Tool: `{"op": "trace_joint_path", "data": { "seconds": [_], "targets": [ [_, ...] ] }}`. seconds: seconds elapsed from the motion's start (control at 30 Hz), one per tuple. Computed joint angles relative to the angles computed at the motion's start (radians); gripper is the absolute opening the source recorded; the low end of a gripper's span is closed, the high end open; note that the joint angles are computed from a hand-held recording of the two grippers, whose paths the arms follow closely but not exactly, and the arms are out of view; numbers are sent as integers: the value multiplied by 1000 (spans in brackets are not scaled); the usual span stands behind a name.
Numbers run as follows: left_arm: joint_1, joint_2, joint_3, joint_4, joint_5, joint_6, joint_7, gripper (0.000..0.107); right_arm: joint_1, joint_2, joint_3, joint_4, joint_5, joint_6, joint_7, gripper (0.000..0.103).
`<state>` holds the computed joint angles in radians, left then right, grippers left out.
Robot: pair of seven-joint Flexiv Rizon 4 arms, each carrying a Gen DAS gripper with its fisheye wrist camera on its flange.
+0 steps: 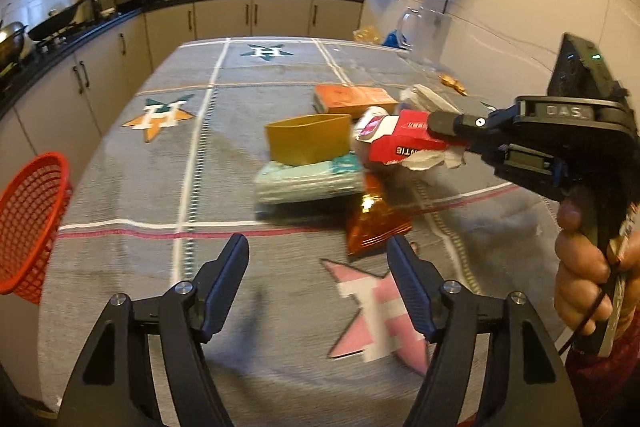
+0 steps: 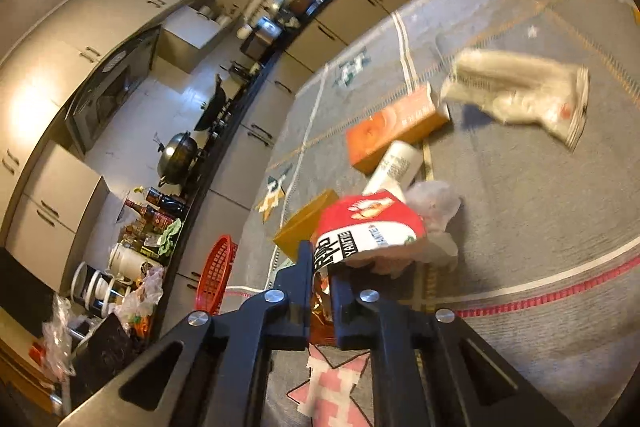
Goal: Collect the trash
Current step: 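Return both open tools to the trash pile on the table, then grasp the brown chip bag with the left tool while the right tool grasps the red snack bag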
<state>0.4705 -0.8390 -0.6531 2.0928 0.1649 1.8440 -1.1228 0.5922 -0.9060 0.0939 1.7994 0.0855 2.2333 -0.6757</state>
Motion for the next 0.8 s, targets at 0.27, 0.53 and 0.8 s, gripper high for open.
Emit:
{"op": "trace_joint_path", "data": {
  "seconds": [0.27,0.53,0.8],
  "targets": [
    [-123,-15,55,-76,-88,-83,-4,72,174,71,-122,71,249,59,-181,7],
    [-238,-23,123,-142,-174,-115,-8,53,138,76,-66,95,277,112,-246,7],
    [-333,-31,201,-189,-208,-104,-10,50,140,70,-58,98,291,102,-280,7]
  ]
}}
